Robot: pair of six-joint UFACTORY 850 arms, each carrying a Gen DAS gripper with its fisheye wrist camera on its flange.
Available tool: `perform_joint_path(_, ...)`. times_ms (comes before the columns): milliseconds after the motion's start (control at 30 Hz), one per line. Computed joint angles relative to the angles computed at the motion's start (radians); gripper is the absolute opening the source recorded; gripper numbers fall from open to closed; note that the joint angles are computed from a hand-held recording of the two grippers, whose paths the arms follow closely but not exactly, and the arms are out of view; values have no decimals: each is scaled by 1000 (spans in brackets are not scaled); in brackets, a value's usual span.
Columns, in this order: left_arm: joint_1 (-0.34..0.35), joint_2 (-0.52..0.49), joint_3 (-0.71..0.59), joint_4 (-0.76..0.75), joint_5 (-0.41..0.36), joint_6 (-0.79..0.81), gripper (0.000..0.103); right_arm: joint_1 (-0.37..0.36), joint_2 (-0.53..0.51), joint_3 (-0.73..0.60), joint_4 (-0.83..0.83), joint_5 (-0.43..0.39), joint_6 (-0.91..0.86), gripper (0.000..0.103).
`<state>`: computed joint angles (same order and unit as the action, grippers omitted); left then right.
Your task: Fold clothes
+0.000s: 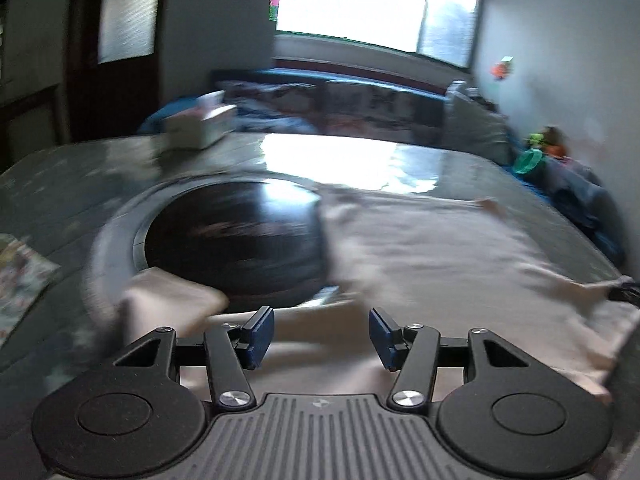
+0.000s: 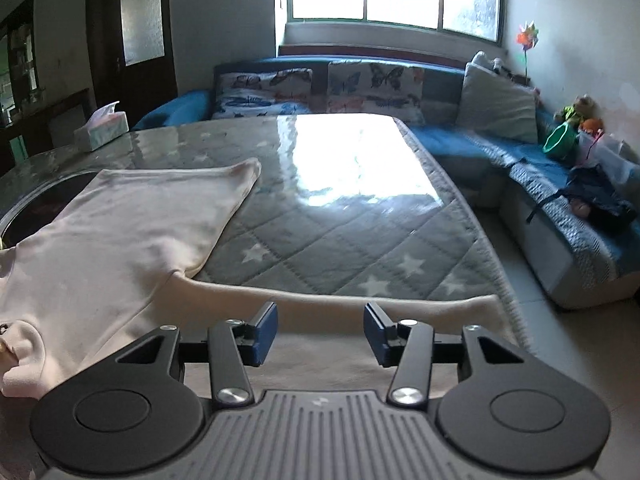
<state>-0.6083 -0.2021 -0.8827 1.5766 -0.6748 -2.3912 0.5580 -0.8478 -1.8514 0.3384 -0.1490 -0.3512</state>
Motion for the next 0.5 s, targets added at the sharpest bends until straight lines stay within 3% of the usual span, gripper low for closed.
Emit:
perform_joint_path(167, 26, 8, 33, -83, -24, 53, 60, 2, -10, -5, -10, -16, 26, 53)
perform_joint_path(500, 8, 4, 66, -308, -299, 53, 63, 4, -24, -19, -98, -22, 119, 62)
